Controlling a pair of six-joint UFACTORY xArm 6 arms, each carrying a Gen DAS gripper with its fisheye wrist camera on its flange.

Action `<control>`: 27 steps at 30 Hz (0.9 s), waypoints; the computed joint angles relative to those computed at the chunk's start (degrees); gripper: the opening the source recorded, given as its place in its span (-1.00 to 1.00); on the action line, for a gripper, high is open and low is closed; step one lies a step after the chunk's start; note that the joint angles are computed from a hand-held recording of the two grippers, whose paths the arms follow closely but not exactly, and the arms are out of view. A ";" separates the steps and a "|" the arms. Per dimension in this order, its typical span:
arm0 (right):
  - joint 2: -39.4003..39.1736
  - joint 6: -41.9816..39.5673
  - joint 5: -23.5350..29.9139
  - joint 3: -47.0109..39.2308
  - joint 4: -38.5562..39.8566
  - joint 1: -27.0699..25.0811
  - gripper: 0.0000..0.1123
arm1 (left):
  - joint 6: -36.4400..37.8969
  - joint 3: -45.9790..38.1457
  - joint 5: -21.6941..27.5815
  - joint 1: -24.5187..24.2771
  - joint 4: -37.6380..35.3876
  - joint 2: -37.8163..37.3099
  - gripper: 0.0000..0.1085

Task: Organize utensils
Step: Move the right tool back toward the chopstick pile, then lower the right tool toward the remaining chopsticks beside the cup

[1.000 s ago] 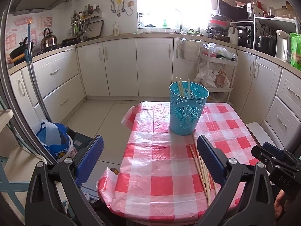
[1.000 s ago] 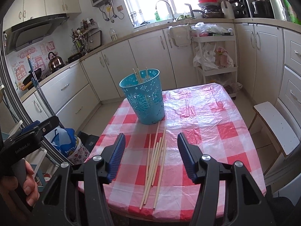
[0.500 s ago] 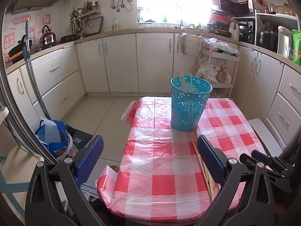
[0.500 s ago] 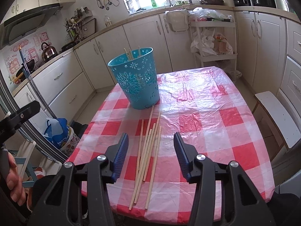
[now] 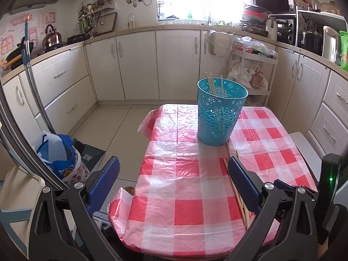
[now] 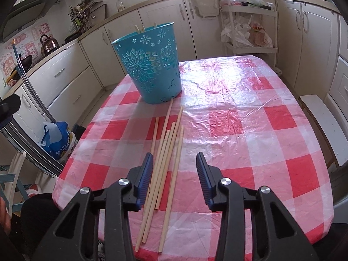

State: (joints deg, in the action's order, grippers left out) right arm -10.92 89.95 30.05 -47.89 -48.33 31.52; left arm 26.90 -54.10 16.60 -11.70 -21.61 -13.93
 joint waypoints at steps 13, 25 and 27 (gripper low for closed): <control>3.06 -3.56 -2.20 1.24 3.67 -2.22 -0.30 | -3.18 -2.24 2.95 0.02 1.83 4.81 0.76; 3.62 -6.32 -1.78 0.79 3.01 -3.77 -0.32 | -7.44 -5.06 4.14 -3.68 6.38 11.08 0.76; 4.78 -8.15 -2.92 0.11 3.70 -3.74 -0.32 | -8.69 -6.12 4.56 -4.27 7.10 12.71 0.76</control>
State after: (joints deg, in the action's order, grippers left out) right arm -6.14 81.80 27.13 -47.78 -44.64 27.78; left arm 18.21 -60.23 21.16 -15.97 -14.51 -1.23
